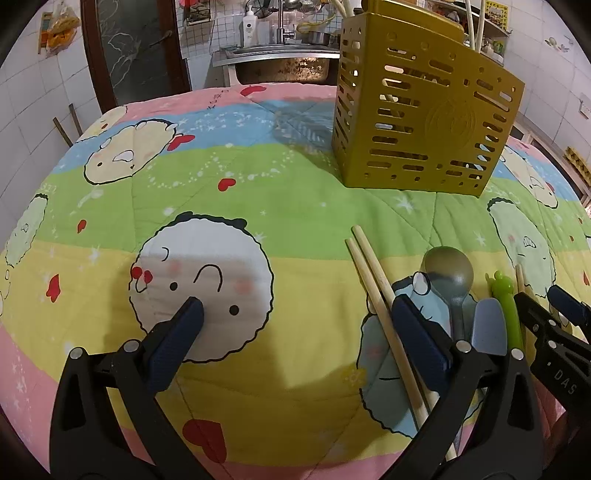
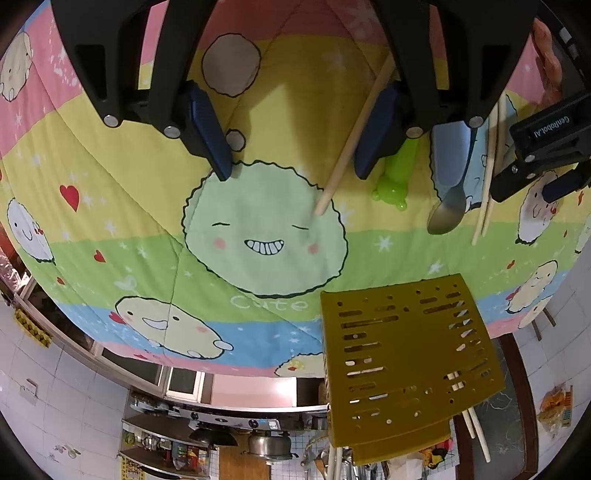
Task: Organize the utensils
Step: 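Close the right tool on a wooden chopstick while the left tool grasps another chopstick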
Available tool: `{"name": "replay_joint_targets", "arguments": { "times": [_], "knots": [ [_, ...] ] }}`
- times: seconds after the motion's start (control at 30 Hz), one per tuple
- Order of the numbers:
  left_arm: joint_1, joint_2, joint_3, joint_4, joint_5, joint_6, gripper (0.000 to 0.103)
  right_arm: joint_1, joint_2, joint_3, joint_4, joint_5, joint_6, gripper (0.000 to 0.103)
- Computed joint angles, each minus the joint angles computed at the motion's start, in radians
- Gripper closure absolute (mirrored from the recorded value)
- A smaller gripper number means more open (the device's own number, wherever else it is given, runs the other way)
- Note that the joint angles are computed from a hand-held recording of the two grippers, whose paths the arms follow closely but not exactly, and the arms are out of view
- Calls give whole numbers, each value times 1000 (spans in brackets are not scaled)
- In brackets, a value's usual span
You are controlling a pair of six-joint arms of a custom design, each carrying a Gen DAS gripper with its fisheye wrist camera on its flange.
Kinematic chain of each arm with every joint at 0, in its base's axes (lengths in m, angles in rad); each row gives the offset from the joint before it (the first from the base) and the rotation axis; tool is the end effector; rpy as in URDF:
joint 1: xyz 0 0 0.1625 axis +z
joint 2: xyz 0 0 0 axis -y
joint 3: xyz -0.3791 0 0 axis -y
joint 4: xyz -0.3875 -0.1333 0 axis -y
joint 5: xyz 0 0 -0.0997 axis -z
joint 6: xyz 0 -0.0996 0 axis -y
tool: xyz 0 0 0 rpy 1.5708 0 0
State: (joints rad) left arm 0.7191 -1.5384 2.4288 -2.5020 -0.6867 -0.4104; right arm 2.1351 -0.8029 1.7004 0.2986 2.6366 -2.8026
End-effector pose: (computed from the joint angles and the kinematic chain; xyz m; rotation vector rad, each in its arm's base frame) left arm -0.1310 -0.3942 0.1812 0.4940 2.3063 -0.6974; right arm 0.2689 -0.3385 0.0509 0.0028 -2.1754 0.9253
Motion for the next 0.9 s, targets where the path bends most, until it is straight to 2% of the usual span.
{"name": "replay_joint_targets", "arguments": {
  "times": [0.23, 0.47, 0.57, 0.63, 0.67, 0.73, 0.8, 0.9],
  "knots": [
    [12, -11, 0, 13, -12, 7, 4, 11, 25, -29, 49, -5, 57, 53],
    [-7, 37, -36, 106, 11, -76, 6, 11, 50, -63, 88, -9, 116, 63],
    [-9, 38, -42, 98, -10, -72, 18, 10, 56, -72, 89, -5, 130, 69],
    [-14, 39, -42, 87, -19, -56, 32, 11, 66, -82, 95, 4, 133, 75],
    [-15, 41, -42, 80, -23, -47, 36, 11, 68, -85, 95, 7, 133, 76],
    [-16, 42, -42, 69, -36, -32, 50, 10, 73, -93, 94, 10, 125, 84],
    [-14, 46, -49, 66, -45, -25, 58, 4, 68, -92, 83, 6, 111, 90],
    [-1, 54, -72, 74, -74, -18, 77, -2, 57, -88, 71, -5, 101, 92]
  ]
}}
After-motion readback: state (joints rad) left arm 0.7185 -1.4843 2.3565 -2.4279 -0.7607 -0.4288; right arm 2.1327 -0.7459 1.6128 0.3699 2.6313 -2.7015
